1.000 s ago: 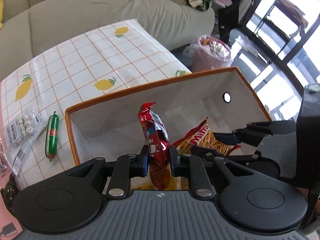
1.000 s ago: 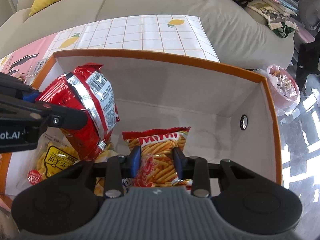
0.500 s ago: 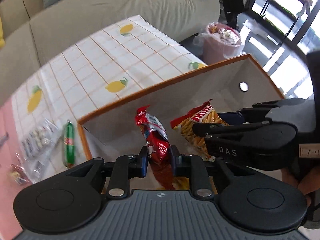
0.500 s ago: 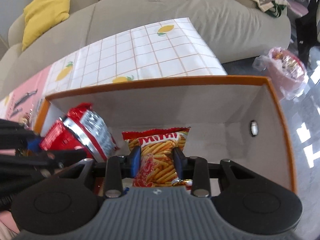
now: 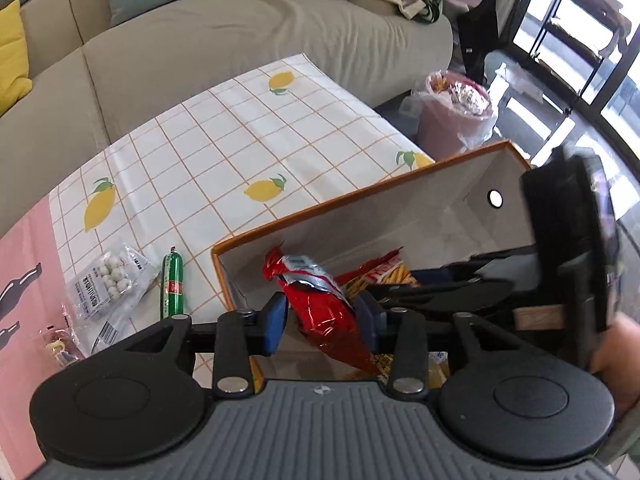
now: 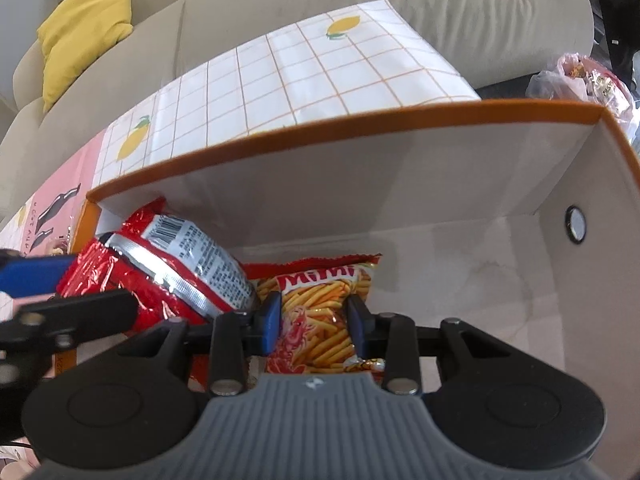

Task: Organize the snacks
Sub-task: 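Open both grippers to release the bags and lift out of the box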

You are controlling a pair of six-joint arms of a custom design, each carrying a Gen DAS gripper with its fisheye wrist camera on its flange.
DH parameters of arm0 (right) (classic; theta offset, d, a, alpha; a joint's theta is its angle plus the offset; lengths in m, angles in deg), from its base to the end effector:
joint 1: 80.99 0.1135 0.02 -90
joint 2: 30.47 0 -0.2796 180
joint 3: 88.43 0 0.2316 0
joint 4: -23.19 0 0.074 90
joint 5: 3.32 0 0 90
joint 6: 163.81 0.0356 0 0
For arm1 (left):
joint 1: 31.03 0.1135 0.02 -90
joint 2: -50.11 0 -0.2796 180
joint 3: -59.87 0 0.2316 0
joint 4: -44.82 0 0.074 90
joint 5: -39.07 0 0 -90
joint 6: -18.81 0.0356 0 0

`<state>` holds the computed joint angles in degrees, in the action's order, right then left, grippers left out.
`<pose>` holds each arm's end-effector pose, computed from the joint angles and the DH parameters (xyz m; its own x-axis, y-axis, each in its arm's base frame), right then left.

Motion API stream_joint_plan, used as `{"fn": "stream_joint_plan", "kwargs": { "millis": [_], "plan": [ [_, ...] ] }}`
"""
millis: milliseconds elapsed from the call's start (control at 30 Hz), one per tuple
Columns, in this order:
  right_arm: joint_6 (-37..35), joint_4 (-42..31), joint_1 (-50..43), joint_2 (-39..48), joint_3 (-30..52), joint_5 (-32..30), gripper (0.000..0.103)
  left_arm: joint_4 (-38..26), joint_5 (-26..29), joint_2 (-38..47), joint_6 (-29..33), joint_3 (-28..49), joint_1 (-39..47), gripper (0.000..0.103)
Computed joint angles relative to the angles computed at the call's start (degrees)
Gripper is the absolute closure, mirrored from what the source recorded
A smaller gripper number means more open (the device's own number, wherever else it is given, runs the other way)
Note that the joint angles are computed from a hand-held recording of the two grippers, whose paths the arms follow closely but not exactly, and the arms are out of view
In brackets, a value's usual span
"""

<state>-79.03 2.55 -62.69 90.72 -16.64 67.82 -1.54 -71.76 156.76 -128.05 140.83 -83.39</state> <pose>0.3308 0.1215 0.0756 -0.8521 -0.3725 -0.3676 -0.4814 0.8334 0.2715 0.2188 -0.2630 0.1789 -0.8813 -0.1388 -0.4517 -0.1185 0.9903 -0.0731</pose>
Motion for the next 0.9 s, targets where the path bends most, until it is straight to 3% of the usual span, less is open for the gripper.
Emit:
{"fn": "stream_joint_plan", "kwargs": {
  "millis": [367,533,700,767,900],
  "plan": [
    [0.2,2.1,4.7,-1.2,-2.2,4.1,0.067,-0.4,-5.4,-8.5,-8.2,-5.5,-3.3,0.056],
    [-1.2,4.8,5.1,-6.1,-6.5,5.5,0.053,-3.3,-9.0,-11.2,-13.7,-7.4,-6.1,0.056],
    [-3.6,7.5,4.2,-14.4,-13.0,3.0,0.054,-6.5,-12.7,-14.0,-23.3,-10.5,-10.1,0.056],
    [-4.2,6.7,4.0,-16.3,-14.1,0.2,0.058,-7.5,-13.5,-15.1,-28.1,-12.3,-11.5,0.056],
    [-3.9,7.3,7.2,-14.4,-13.7,0.0,0.066,-8.2,-13.3,-16.9,-34.2,-15.6,-13.8,0.056]
  ]
}}
